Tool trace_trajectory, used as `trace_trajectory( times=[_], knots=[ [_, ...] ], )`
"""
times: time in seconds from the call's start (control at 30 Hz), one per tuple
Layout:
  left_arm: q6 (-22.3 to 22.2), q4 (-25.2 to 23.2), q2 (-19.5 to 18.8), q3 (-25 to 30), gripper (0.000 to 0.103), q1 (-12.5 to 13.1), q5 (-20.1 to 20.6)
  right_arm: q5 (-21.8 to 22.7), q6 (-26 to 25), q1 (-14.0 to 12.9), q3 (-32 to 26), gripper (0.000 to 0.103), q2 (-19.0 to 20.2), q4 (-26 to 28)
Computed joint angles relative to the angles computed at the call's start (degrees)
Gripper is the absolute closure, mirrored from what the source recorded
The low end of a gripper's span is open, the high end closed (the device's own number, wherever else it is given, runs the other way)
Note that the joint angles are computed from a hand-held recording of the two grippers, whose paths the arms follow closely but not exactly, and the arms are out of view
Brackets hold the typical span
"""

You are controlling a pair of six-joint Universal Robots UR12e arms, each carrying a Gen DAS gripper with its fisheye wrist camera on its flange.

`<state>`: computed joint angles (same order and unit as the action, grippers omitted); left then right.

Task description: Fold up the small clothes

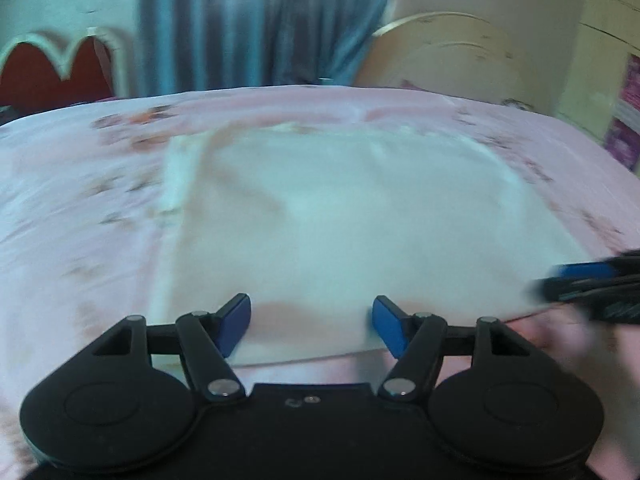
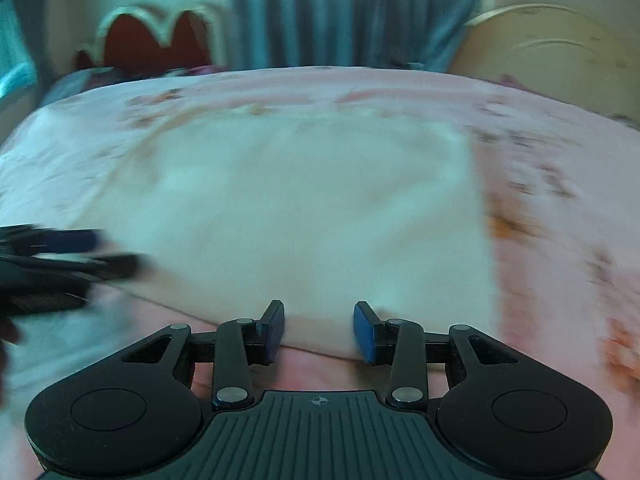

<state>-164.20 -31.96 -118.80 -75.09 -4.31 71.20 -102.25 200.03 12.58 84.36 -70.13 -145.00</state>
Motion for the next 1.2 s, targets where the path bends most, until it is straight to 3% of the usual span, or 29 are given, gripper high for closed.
trace_trajectory(
  times=[0.03, 0.1, 0.17, 0.2, 0.23, 0.27, 0.4, 0.57, 0.83, 1.07, 1.2],
  knots=[
    [-0.6, 0.1, 0.1, -0.2, 0.043, 0.4, 0.6, -1.4, 1.2, -0.3, 0.9, 0.07, -0.7, 1.0],
    [-1.5, 0.0, 0.4, -0.7, 0.043, 1.2, -0.2, 0.0, 3.9, -1.4, 2.9, 0.074, -2.1, 1.0],
    [-1.1, -0.1, 0.6, -0.7, 0.045, 1.2, -0.1, 0.6, 3.4, -1.6, 3.1, 0.076, -2.5, 1.1],
    [-1.5, 0.2, 0.7, -0.7, 0.047, 1.2, -0.2, 0.6, 3.5, -1.6, 3.1, 0.084, -2.6, 0.8],
    [-2.2, 0.5, 0.8, -0.9, 0.047, 1.2, -0.5, 0.8, 4.0, -1.7, 3.3, 0.101, -2.8, 0.1],
    [-2.3, 0.2, 0.8, -0.9, 0.047, 1.2, -0.6, 0.8, 4.7, -1.7, 3.4, 0.103, -2.9, -0.8],
    [-1.1, -0.4, 0.7, -0.9, 0.046, 1.0, 0.3, 1.5, 4.7, -2.0, 2.6, 0.103, -2.4, 1.8],
    [-1.1, 0.0, 0.9, -1.3, 0.046, 1.1, 0.3, -0.2, 4.7, -1.4, 3.1, 0.103, -2.4, -0.4],
    [-1.4, -0.3, 1.3, -1.6, 0.046, 1.0, 0.7, 0.9, 5.7, -1.8, 2.8, 0.103, -2.3, 0.8],
    [-4.7, 3.7, 3.3, -4.4, 0.045, 1.8, 2.1, 0.9, 6.4, -1.6, 5.0, 0.103, -4.3, -3.1],
    [-9.5, 2.7, 4.3, -5.5, 0.048, 2.9, -1.2, 0.9, 6.3, -1.4, 5.1, 0.103, -4.4, -4.8]
  ],
)
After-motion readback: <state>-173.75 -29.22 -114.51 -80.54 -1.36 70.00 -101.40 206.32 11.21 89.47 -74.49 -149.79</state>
